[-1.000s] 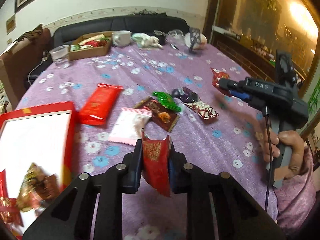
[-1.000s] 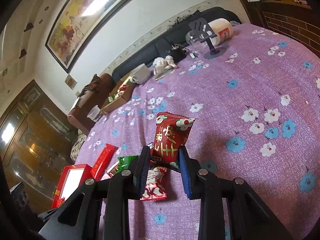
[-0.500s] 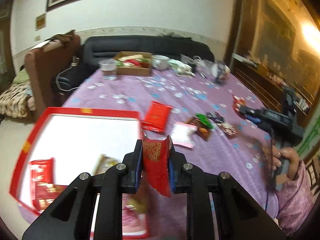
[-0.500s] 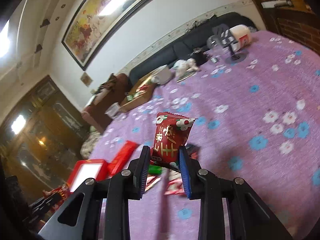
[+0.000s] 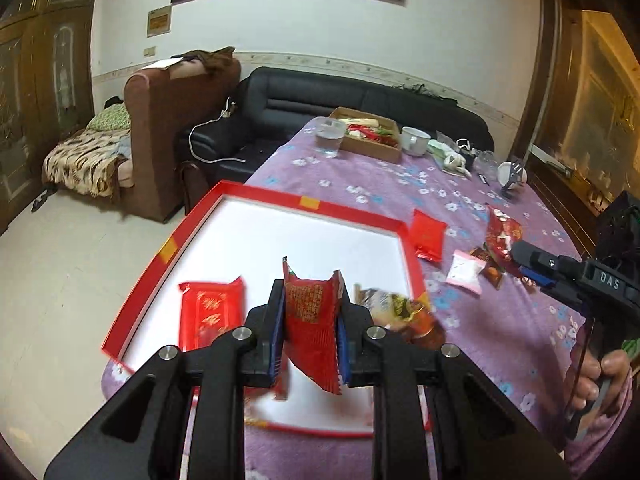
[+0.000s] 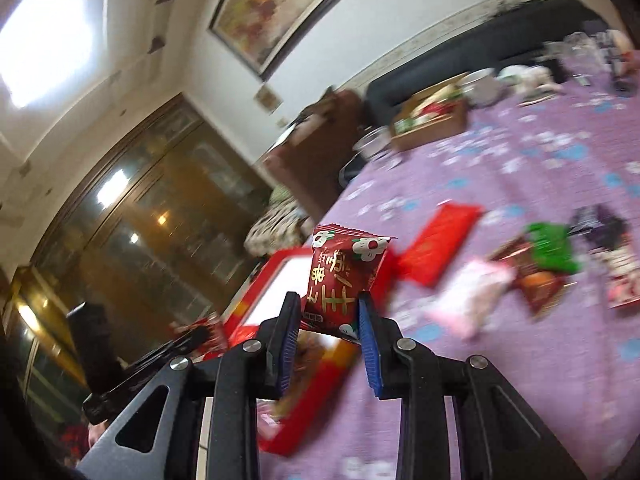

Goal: Organize snacks
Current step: 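Carry the red snack with the left tool while the right tool carries the red bag over the tray, then open both tools above the red-rimmed tray to drop the snacks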

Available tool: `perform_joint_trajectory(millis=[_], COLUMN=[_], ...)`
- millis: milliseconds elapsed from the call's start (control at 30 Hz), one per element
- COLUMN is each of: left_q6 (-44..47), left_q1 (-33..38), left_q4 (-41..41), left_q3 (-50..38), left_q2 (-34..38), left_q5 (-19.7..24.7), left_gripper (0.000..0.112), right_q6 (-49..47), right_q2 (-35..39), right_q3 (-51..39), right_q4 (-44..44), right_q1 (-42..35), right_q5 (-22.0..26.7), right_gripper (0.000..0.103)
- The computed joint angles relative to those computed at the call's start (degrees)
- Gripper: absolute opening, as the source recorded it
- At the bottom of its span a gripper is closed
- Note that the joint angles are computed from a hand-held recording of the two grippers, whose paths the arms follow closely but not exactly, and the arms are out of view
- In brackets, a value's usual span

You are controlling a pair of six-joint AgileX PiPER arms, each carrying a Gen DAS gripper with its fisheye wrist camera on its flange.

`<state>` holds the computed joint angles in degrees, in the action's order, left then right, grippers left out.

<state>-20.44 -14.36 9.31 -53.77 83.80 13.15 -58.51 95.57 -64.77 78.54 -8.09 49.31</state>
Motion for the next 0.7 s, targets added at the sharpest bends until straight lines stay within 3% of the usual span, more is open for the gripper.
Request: perform_joint_trajectory(millis=[300, 533, 700], left_q6=[19.60, 16.10, 15.37], left_q1=[3.26, 3.46, 4.98], left_q4=[-19.14, -15.91, -15.68], left_q3=[2.11, 2.46, 3.27], left_q2=[-0.14, -0.04, -1.26], left_q5=[0.39, 1.14, 0.66], left_gripper=[0.019, 0.021, 0.034], right_q6=[5.46, 8.39, 9.00], right_q2=[2.17, 2.49, 0.66], right_q3=[-4.13, -4.66, -3.09], right_q4=[-5.23, -8.59, -10.28], right_q1=[11.45, 16.15, 16.05], right_q5=[-4.85, -8.06, -9.39], right_gripper=[0.029, 0.032, 0.042])
